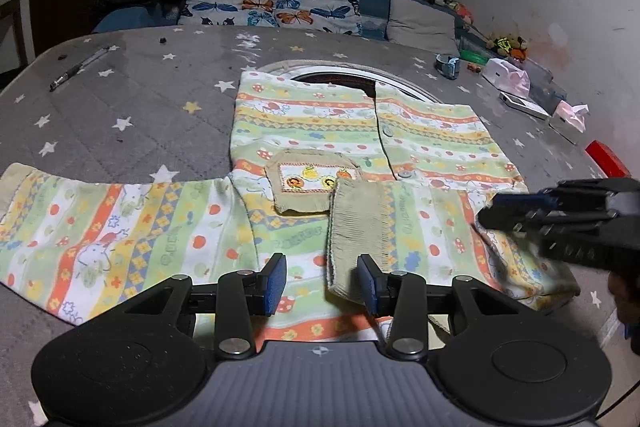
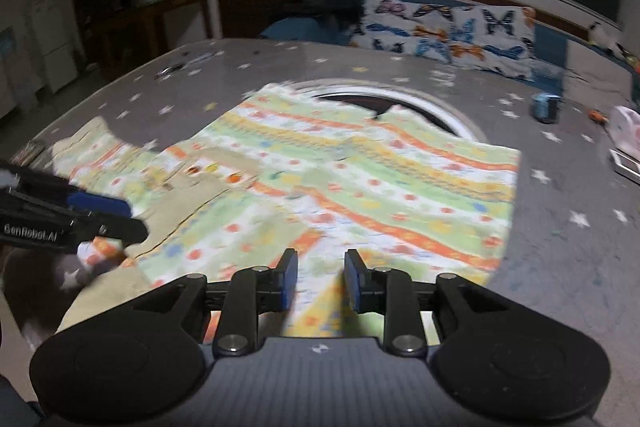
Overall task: Fold clothes
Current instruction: 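Move the left tool toward the sleeve nearest it, then grasp the corduroy cuff with the left tool and fold the sleeve across the body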
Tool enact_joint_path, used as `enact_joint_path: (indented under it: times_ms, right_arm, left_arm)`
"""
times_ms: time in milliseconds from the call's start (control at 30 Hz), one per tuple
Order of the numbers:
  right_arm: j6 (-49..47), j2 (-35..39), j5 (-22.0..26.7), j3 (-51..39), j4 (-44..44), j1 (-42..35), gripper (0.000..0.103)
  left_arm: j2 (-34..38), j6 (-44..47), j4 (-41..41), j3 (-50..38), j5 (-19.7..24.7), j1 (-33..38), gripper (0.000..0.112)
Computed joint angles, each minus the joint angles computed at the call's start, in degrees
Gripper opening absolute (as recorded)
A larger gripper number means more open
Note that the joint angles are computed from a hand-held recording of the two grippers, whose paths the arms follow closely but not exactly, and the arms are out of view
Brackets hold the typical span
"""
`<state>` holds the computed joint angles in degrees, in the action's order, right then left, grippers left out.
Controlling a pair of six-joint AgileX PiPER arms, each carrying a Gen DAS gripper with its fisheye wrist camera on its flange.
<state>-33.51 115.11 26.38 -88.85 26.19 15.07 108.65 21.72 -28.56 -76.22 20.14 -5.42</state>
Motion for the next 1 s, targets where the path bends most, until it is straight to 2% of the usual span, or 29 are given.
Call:
enact_joint_path:
  times_ms: [133, 300, 633, 867, 1000]
  right_arm:
    - [0.7, 0.4, -0.3, -0.2, -2.9, 2.4, 0.025]
    - [-2.7, -0.1, -0.8, -0.4, -0.3, 4.5, 0.027]
    - [-6.1, 4.2, 2.9, -6.7, 2.0, 9.1, 0.027]
    - [-3.5, 6.2, 4.5, -9.3, -1.2, 10.6, 0.027]
    - [-3.9, 5.1, 4.4, -8.3, -0.5, 10.2, 0.027]
  left_arm:
    - [-1.6, -2.0, 2.0, 1.4, -1.2, 0.8, 0.047]
    - [-3.3, -12.6, 11.6, 3.7, -3.8, 3.3, 0.05]
    - [-4.8, -55.0, 51.4, 7.5, -6.1, 9.3, 0.054]
    - [-4.4, -72.3, 65.0, 8.4, -6.2, 13.7, 0.055]
    - [-2.7, -71.6, 61.9, 6.4, -6.2, 16.5, 0.056]
